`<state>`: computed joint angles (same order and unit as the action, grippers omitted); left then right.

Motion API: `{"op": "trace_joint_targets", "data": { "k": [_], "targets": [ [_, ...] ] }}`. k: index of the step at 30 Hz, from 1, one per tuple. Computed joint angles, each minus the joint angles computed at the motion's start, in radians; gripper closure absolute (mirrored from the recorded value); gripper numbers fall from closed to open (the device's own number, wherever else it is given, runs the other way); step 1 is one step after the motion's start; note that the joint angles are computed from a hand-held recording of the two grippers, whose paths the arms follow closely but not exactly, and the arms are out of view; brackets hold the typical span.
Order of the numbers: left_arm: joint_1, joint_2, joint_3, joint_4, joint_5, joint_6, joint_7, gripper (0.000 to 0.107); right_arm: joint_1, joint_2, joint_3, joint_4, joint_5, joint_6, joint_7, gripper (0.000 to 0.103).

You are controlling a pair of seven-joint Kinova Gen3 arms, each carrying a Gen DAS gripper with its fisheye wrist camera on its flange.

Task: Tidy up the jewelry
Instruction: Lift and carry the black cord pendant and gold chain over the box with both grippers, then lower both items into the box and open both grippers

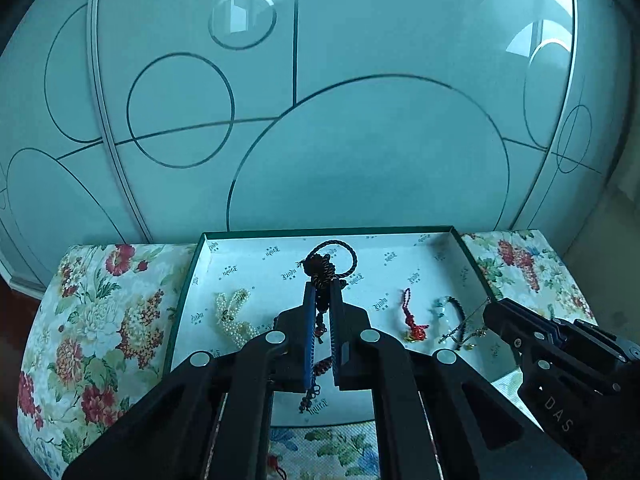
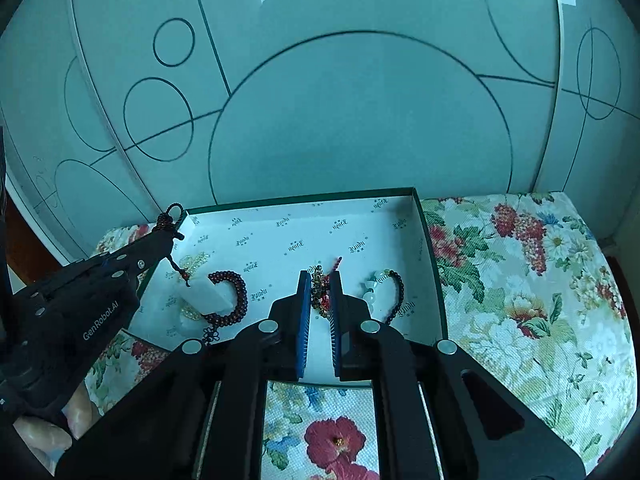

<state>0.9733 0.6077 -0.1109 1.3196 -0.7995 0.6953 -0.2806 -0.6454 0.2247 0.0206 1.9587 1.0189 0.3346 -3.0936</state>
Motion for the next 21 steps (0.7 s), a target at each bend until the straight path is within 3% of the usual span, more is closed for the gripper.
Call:
{"op": "trace_joint_targets", "data": {
  "k": [8,10,11,12,13,14,21],
  "targets": [
    [-0.059,0.103,0.012,-0.095,0.083,0.014,-0.106,0.1,0.048,0.137,0.008,-0.094,-0.18,-0.017,0.188,0.093],
    [-0.07,0.116,0.01,-0.106,0.113,0.019,-0.124,0.098,0.032,0.152,0.04,-0.096,-0.2,-0.033,0.194,0.086],
    [-0.074,0.122,0.009,-0.111,0.127,0.025,-0.133,0.093,0.021,0.157,0.059,-0.094,-0.207,-0.044,0.196,0.081],
    [-0.076,0.126,0.008,-0.113,0.138,0.024,-0.139,0.076,0.003,0.16,0.083,-0.092,-0.21,-0.052,0.192,0.074],
    [-0.074,0.127,0.0,-0.109,0.144,0.018,-0.134,0.059,-0.013,0.162,0.104,-0.09,-0.216,-0.058,0.193,0.073],
    [-0.069,0.124,-0.011,-0.098,0.146,0.006,-0.123,0.054,-0.02,0.161,0.114,-0.088,-0.229,-0.063,0.205,0.073],
    [-0.045,0.052,-0.033,-0.01,0.152,-0.021,-0.083,0.051,-0.154,0.093,0.252,-0.022,-0.224,-0.087,0.175,0.073]
  ]
}}
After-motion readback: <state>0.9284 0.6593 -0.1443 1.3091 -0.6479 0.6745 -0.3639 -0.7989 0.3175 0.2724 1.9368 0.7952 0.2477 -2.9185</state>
